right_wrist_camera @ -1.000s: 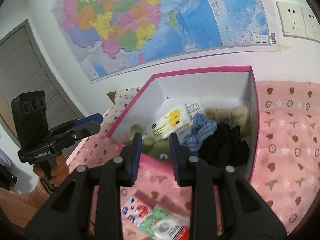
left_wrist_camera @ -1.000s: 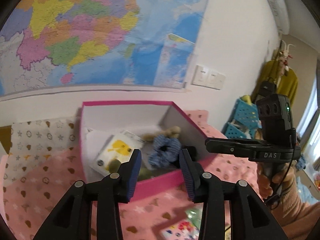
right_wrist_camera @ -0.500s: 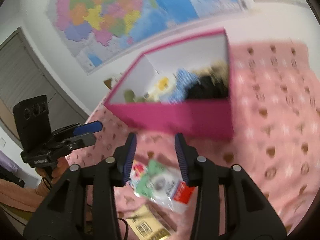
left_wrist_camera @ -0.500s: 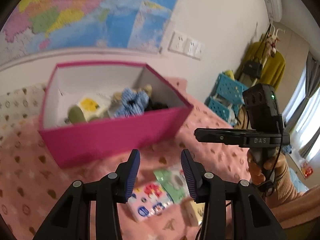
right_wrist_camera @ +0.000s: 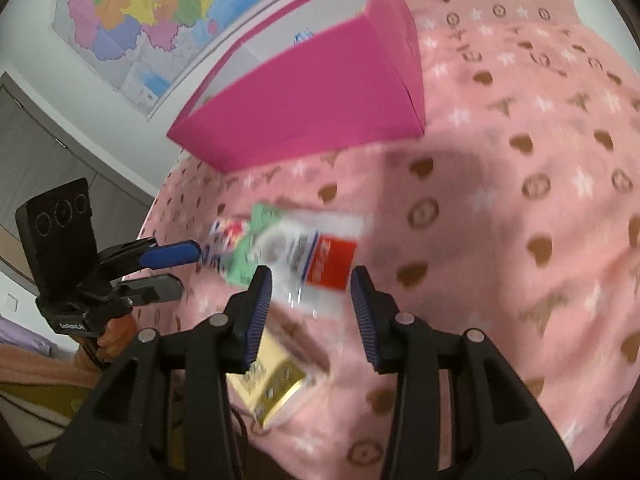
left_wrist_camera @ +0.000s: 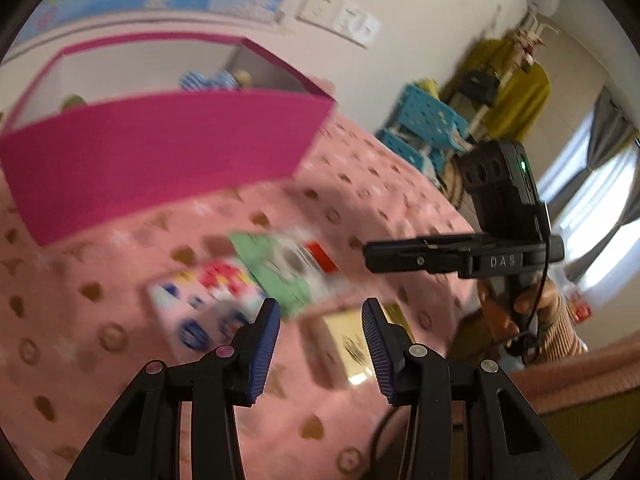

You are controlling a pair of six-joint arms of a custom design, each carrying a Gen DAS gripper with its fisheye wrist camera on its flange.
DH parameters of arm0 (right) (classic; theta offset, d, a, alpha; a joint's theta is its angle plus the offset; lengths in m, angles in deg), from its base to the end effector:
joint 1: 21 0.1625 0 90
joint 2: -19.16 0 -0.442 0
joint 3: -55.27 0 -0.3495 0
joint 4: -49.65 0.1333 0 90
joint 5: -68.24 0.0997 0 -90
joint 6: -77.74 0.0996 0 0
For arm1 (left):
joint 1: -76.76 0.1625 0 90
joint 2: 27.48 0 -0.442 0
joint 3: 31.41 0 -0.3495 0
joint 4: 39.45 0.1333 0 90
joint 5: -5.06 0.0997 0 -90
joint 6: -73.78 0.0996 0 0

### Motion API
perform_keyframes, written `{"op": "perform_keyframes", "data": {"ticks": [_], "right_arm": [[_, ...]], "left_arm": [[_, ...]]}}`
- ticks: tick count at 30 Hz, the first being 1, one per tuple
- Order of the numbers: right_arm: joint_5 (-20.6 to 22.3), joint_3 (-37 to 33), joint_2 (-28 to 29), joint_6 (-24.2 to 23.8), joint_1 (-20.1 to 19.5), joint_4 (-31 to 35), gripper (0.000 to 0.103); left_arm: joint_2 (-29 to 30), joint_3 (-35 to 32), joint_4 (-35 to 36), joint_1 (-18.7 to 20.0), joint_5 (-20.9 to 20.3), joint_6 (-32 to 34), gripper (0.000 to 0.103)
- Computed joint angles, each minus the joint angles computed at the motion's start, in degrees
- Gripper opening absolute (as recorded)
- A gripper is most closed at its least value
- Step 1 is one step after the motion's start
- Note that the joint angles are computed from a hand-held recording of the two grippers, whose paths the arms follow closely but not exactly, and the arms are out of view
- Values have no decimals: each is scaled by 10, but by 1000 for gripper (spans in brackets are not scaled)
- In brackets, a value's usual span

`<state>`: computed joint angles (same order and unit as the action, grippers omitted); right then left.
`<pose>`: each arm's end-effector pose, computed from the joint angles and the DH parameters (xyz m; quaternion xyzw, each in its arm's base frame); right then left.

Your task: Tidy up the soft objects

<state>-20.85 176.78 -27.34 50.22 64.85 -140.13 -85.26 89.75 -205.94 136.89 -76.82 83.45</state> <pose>0.0964 -0.5353 0.0969 0.1995 -0.9561 0.2085 0.0511 -0.1271 -0.5171 0.1506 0.3276 0.9353 -0.1244 0.0493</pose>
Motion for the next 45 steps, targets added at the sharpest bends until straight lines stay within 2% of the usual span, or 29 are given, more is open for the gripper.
{"op": "perform_keyframes", "data": {"ticks": [10,14,25,35,40,45], "right_arm": [[0,67,-14,-33,-10,-5,43],[-19,74,-2,-38,-6,-15,43],[-26,75,-5,-46,13,-46,40],[0,22,-6,-83,60,-57,40],[13,-31,2,-91,82,-33,38],[24,-101,20,-90,98,9,38]], "left_arm": [[25,-2,57,3,-34,-8,42],[28,0,50,3,-35,-9,42],[2,8,26,-2,-52,-8,40],[-14,-25,-24,-15,-5,3,40],[-11,-56,-40,-21,41,18,40],[1,-103,-45,-15,68,27,40]]}}
